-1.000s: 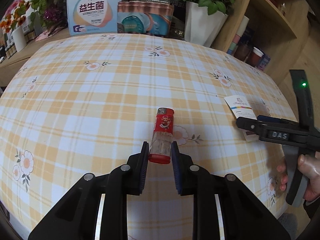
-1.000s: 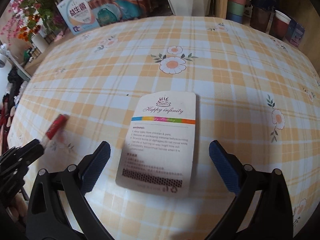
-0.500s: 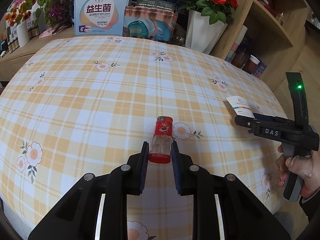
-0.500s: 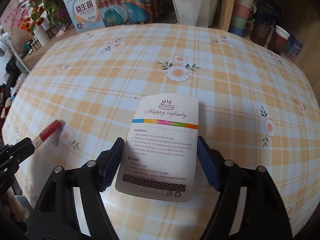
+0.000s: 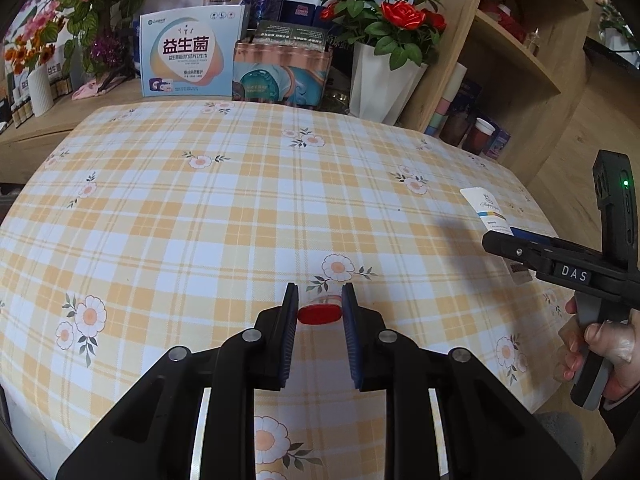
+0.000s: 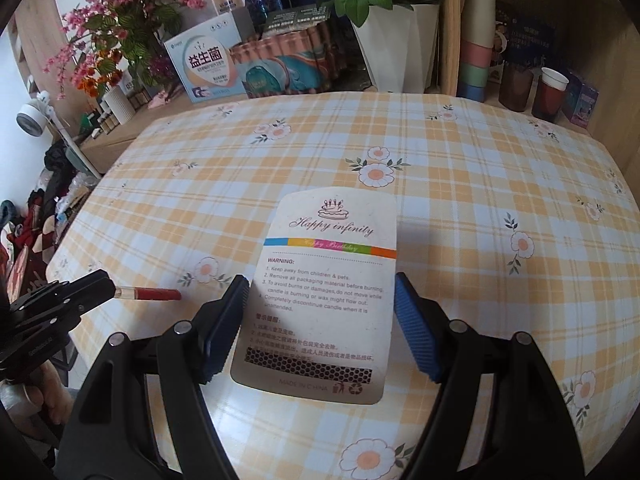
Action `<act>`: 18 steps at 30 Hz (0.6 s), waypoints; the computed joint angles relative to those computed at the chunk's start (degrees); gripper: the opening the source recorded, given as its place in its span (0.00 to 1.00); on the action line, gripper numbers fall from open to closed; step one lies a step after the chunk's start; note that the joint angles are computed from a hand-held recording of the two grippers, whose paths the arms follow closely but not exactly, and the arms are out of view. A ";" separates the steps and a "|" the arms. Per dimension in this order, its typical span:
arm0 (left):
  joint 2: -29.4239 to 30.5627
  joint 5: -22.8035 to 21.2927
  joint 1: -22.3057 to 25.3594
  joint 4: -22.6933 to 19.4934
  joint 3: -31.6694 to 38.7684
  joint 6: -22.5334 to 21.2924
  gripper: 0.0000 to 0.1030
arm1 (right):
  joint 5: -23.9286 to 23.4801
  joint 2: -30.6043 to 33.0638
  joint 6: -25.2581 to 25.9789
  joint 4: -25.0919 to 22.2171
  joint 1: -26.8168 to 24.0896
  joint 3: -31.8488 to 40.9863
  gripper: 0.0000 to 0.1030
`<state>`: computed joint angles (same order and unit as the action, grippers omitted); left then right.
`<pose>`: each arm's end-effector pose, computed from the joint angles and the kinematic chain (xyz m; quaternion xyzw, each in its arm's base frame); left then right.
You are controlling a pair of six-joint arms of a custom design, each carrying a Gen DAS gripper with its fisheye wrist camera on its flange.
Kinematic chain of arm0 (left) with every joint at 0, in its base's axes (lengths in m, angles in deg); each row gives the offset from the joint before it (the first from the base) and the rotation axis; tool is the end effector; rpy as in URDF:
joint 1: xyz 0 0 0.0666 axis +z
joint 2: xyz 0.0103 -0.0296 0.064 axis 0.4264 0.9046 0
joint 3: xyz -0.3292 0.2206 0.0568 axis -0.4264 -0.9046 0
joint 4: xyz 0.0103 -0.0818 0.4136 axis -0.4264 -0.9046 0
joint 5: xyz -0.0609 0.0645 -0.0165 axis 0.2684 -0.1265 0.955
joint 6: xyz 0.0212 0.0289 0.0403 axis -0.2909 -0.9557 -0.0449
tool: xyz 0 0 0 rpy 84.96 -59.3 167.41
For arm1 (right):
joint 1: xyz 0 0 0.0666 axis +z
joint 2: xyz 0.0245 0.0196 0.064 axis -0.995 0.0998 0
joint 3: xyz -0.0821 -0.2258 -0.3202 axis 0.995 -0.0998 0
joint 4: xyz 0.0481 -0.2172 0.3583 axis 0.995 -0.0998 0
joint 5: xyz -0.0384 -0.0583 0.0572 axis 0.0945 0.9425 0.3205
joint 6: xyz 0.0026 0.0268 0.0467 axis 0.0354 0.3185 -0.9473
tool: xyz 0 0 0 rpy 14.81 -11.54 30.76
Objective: Collect trash
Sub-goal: 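Carry the lighter over the brown bin and open the left tool while the right carries the leaflet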
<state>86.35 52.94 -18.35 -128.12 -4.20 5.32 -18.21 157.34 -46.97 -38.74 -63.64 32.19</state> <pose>0.3921 -0.3505 0.3897 -0.1475 0.9180 -0.0562 0.3639 0.5478 0.2178 0.3937 -0.2556 0.9079 0.1913 0.2718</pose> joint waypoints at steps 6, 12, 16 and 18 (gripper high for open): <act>-1.23 -0.73 -0.64 -0.44 0.41 -0.41 0.21 | -0.90 -2.26 -0.32 0.56 0.13 -1.58 0.70; -2.37 -1.81 -2.15 -3.01 1.83 -0.81 0.21 | -1.86 -5.09 -0.64 1.67 0.10 -3.54 0.70; -3.33 -2.82 -3.48 -4.42 2.57 -0.88 0.21 | -3.06 -7.64 -1.71 1.72 -0.43 -5.22 0.71; -3.82 -3.43 -4.38 -5.09 3.01 -0.73 0.21 | -3.29 -9.02 -1.74 1.64 -0.69 -6.05 0.70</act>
